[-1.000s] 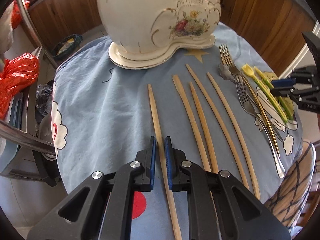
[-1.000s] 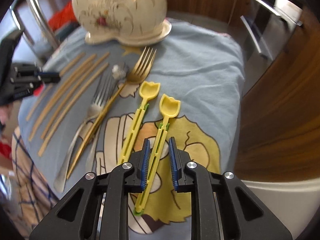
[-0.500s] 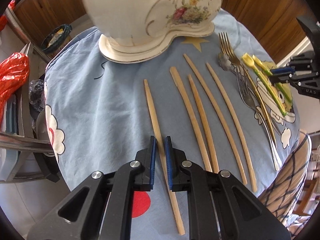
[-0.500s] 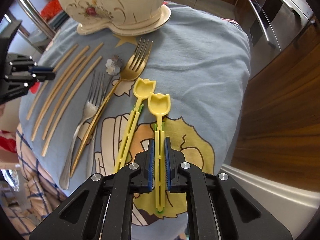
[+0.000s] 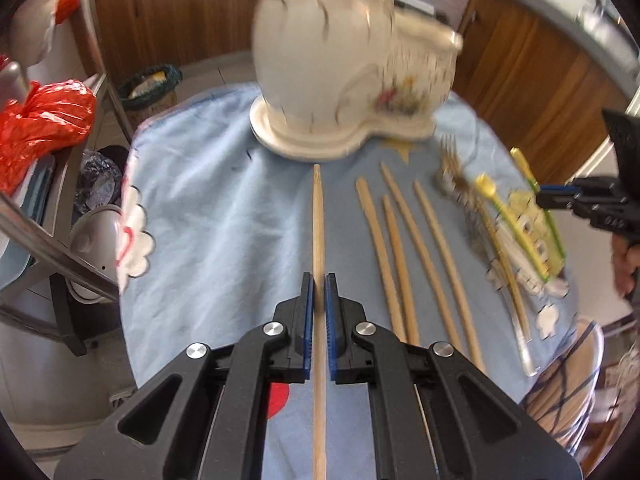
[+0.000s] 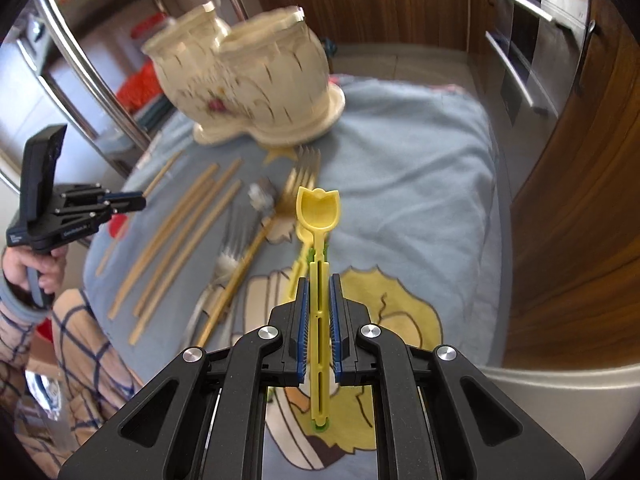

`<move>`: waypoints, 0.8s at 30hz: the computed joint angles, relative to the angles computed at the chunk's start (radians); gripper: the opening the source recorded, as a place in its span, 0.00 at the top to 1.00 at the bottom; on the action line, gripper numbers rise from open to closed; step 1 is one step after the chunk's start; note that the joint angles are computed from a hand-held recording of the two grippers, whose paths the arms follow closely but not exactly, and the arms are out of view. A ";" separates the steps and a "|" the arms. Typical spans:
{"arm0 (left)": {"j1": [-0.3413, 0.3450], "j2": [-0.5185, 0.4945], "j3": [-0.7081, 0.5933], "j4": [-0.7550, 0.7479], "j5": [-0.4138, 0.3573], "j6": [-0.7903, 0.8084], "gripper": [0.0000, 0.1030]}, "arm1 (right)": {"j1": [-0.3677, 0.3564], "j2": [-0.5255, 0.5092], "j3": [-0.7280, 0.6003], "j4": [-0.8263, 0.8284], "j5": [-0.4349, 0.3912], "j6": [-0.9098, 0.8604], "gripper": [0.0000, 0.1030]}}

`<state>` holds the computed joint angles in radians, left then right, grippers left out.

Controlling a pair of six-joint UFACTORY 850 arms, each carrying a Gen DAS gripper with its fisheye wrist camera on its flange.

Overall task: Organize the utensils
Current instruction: 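Carry the chopstick over the larger holder cup while the right tool carries the spoon to the smaller cup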

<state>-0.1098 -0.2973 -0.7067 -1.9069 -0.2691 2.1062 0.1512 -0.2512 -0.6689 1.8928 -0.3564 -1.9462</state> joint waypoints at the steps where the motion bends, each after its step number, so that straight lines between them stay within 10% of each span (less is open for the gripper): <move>1: 0.019 0.021 0.019 -0.050 -0.042 0.048 0.95 | 0.001 0.010 0.008 0.077 -0.020 -0.065 0.90; 13: 0.116 0.160 0.139 -0.447 -0.504 0.366 0.95 | 0.047 0.045 0.022 0.716 -0.332 -0.533 0.90; 24: 0.022 0.073 -0.004 -0.783 -0.763 0.533 0.95 | 0.070 -0.108 -0.129 0.813 -0.593 -0.630 0.90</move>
